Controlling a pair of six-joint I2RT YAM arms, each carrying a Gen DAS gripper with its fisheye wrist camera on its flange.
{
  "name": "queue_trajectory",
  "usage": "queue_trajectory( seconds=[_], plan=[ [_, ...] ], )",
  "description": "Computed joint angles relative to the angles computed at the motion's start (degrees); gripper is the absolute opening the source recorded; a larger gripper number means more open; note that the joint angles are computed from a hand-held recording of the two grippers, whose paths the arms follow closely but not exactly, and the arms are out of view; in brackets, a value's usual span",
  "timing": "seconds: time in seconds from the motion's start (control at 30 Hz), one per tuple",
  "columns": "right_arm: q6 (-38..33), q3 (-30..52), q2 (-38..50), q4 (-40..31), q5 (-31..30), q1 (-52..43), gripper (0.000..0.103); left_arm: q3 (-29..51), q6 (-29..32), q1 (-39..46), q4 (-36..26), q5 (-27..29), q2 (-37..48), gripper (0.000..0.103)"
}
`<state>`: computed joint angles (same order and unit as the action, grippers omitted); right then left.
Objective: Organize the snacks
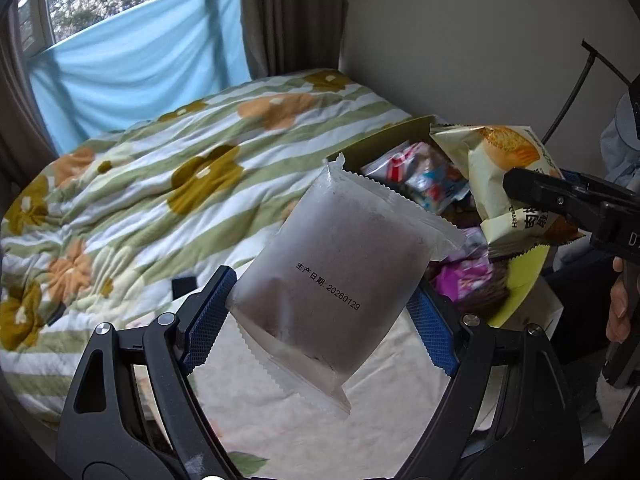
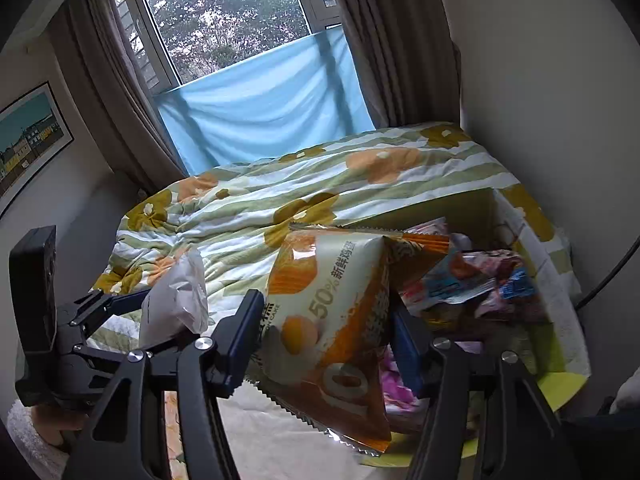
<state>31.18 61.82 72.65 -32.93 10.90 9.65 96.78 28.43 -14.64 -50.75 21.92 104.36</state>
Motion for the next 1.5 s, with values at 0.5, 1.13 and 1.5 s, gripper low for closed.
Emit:
queue_trajectory(
  seconds=[0.5, 1.13, 1.5],
  plan=[
    [-33.69, -17.48, -11.61, -1.14, -32.34, -41.13, 0.087, -7.77, -26.42, -26.1, 9.65, -12.44, -0.63, 0.082],
    [-47.42, -15.64, -11.55, -8.01, -40.9, -52.61, 0.088, -0.72, -31.19, -30.03, 6.81, -25.93, 6.79, 0.102],
    [-42.2, -18.84, -19.23, -9.38, -32.29, -44.12, 0.088, -20.48, -30.85, -25.29, 12.25, -23.89, -9.91, 0.102]
  ],
)
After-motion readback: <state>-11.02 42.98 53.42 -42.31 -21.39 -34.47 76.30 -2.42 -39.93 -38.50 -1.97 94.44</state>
